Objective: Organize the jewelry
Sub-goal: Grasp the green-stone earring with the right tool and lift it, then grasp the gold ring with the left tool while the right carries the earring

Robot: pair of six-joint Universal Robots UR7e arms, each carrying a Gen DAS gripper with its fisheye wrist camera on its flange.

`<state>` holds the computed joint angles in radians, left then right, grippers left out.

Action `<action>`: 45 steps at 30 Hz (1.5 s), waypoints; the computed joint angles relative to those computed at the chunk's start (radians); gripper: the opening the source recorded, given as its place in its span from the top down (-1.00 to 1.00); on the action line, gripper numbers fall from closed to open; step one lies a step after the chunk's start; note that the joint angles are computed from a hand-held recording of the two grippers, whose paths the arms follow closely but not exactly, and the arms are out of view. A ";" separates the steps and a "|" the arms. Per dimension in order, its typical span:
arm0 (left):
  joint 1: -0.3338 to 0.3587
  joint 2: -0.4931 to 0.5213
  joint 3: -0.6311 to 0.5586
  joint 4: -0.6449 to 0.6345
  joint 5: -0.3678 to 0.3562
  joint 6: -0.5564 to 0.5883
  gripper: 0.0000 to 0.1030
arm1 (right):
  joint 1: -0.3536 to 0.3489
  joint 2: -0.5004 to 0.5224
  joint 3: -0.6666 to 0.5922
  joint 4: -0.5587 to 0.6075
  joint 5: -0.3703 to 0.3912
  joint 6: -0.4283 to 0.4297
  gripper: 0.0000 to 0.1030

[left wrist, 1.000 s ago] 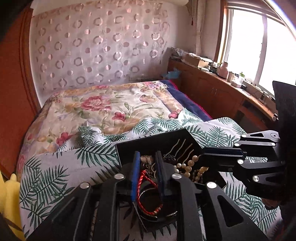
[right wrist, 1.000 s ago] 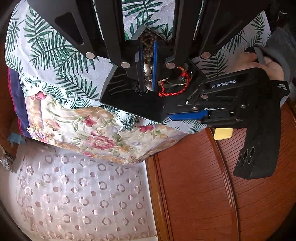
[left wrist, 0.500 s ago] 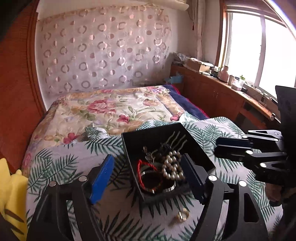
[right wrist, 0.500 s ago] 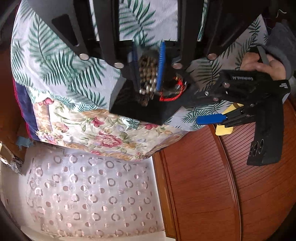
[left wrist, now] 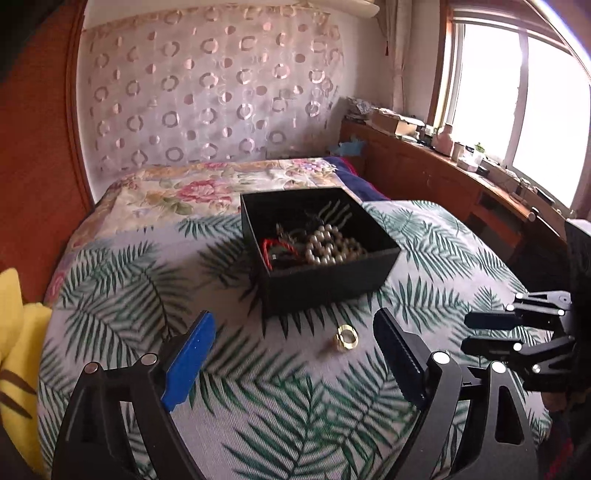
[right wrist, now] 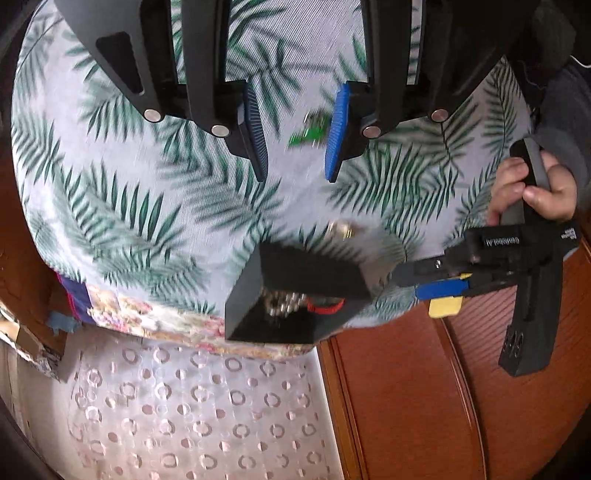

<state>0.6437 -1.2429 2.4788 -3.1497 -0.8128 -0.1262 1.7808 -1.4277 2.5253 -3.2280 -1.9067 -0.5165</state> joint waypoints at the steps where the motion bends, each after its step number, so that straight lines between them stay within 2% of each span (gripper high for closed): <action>1: -0.005 -0.007 0.011 0.005 0.002 -0.010 -0.63 | -0.002 0.002 0.007 0.004 -0.003 0.006 0.32; 9: -0.037 -0.042 0.058 0.060 0.018 -0.069 -0.63 | 0.017 0.052 0.022 -0.001 -0.058 0.021 0.32; 14: -0.047 -0.055 0.068 0.077 0.039 -0.093 -0.63 | 0.054 0.116 0.016 -0.068 -0.131 -0.006 0.32; 15: -0.048 -0.056 0.069 0.082 0.041 -0.094 -0.63 | 0.061 0.130 0.013 -0.083 -0.145 -0.014 0.38; 16: -0.048 -0.058 0.069 0.086 0.042 -0.095 -0.63 | 0.064 0.129 0.012 -0.085 -0.153 -0.022 0.68; 17: -0.048 -0.059 0.070 0.089 0.042 -0.095 -0.63 | 0.068 0.134 0.012 -0.095 -0.164 -0.034 0.73; 23: -0.035 -0.036 0.042 0.136 0.033 -0.104 -0.63 | 0.059 0.098 0.032 -0.117 -0.129 -0.061 0.75; 29: -0.007 0.015 -0.013 0.165 -0.014 -0.064 -0.62 | 0.058 0.026 0.052 -0.120 -0.082 -0.057 0.75; 34: 0.005 0.063 -0.063 0.195 -0.032 -0.026 -0.35 | 0.063 0.006 0.061 -0.124 -0.073 -0.057 0.75; 36: 0.013 0.074 -0.082 0.213 -0.049 -0.018 -0.09 | 0.064 0.000 0.063 -0.126 -0.066 -0.054 0.75; 38: 0.018 0.091 -0.100 0.235 -0.053 -0.009 0.08 | 0.061 -0.008 0.066 -0.125 -0.057 -0.055 0.75; 45: 0.017 0.146 -0.133 0.257 -0.042 0.006 0.15 | 0.064 -0.003 0.067 -0.129 -0.060 -0.062 0.75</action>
